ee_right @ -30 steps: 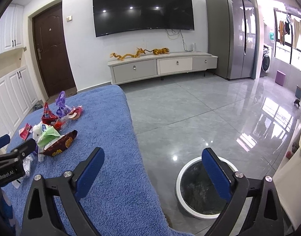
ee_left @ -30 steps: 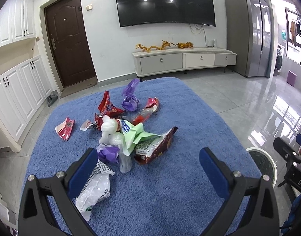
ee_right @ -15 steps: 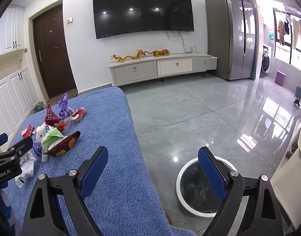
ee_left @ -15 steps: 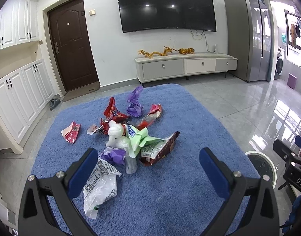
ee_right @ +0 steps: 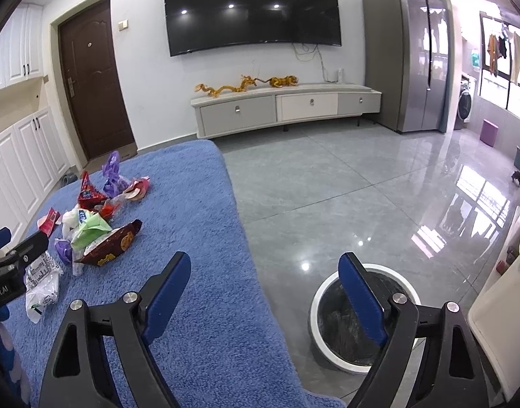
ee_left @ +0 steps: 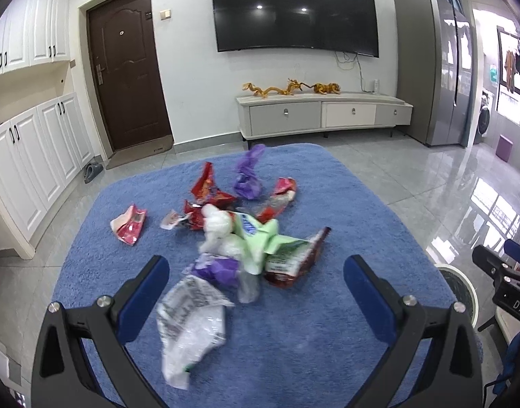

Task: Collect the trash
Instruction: 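Grasp the white plastic bag with the left tool while the right tool grasps the brown snack bag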

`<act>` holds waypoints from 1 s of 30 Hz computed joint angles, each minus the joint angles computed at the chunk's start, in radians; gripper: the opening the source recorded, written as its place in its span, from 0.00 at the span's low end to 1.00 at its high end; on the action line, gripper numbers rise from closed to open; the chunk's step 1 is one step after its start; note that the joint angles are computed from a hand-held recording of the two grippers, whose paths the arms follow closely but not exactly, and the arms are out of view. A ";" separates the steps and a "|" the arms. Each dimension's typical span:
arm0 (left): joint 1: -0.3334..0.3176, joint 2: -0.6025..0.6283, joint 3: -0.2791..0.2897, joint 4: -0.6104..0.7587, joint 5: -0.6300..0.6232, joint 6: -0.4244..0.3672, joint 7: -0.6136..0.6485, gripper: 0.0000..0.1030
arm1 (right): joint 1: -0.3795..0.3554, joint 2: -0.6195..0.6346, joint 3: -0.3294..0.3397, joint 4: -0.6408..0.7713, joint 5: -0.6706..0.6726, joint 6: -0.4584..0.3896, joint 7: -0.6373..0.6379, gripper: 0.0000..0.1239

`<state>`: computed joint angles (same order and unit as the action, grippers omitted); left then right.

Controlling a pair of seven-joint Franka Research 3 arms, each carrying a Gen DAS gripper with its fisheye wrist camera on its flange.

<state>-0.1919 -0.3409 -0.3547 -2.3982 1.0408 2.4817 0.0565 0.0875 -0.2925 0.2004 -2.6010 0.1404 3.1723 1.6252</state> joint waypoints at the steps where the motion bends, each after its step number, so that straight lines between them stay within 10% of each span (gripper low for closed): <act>1: 0.003 -0.018 0.012 -0.018 -0.002 0.011 0.002 1.00 | 0.043 0.005 -0.036 0.005 0.015 -0.003 -0.019 0.67; 10: 0.052 -0.231 0.111 -0.257 -0.135 0.134 0.131 0.98 | 0.344 0.059 -0.267 0.101 0.275 -0.121 -0.291 0.55; 20: 0.101 -0.161 0.194 -0.330 -0.311 0.436 0.343 0.93 | 0.418 0.217 -0.242 0.320 0.632 -0.362 -0.637 0.55; 30: 0.066 0.007 0.224 -0.290 -0.533 0.546 0.576 0.66 | 0.339 0.395 -0.097 0.518 0.540 -0.464 -0.558 0.55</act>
<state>-0.1257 -0.3337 -0.1305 -2.6883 0.5073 3.0275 0.6327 0.4266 0.1030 0.1038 -2.0829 0.6802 2.7085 1.0670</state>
